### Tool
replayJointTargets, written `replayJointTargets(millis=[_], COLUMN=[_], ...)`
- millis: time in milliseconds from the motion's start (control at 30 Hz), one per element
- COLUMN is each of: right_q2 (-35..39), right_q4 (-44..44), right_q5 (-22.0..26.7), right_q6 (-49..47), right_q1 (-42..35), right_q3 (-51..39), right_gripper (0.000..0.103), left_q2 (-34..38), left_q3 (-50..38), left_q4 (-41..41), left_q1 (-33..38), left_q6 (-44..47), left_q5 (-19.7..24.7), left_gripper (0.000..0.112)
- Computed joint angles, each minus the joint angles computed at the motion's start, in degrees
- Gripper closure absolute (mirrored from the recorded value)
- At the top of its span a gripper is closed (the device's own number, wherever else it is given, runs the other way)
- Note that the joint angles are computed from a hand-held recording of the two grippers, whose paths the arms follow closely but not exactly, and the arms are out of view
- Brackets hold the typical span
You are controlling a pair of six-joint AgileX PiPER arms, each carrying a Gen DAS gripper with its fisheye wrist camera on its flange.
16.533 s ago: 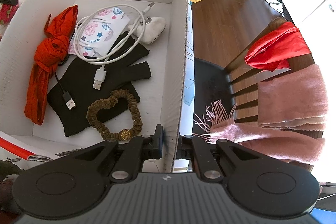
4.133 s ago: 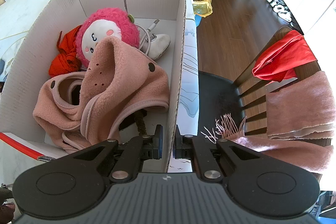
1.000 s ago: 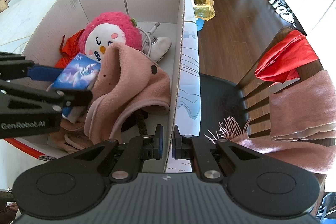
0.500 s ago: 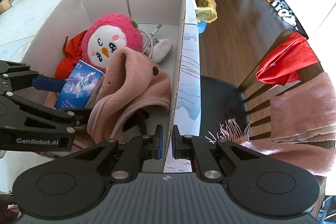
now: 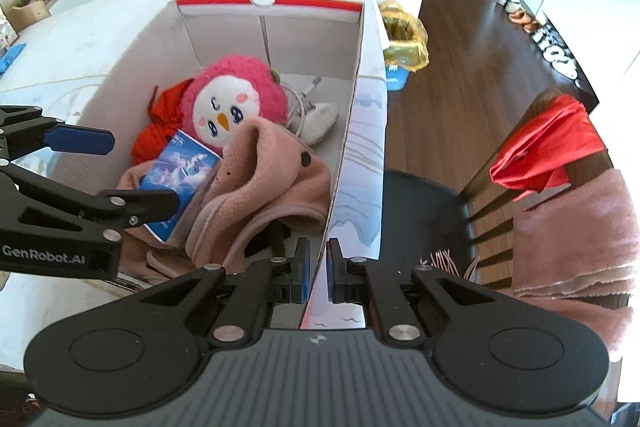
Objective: Organize objects
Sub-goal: 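Open the left gripper to drop the blue card box onto the hat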
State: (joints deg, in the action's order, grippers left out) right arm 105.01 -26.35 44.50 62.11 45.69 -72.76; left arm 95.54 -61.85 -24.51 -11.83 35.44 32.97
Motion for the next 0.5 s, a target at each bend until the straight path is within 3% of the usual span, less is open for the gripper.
replayJointTargets(millis=[333, 500], right_q2=[-7.31, -9.57], right_q4=[-9.00, -13.61], right_q5=[-3.60, -3.61], right_q6=[6.45, 11.26], right_q1=[2.44, 4.73], right_q3=[4.98, 6.00], right_gripper=[0.095, 0.095], left_q2=[-7.26, -11.10], left_q3=[3.44, 5.78], left_q4=[-2.84, -7.13], left_q1=[2.82, 4.83], left_q6=[-0.17, 4.49], left_q5=[-0.87, -1.65], left_gripper=[0.017, 0.013])
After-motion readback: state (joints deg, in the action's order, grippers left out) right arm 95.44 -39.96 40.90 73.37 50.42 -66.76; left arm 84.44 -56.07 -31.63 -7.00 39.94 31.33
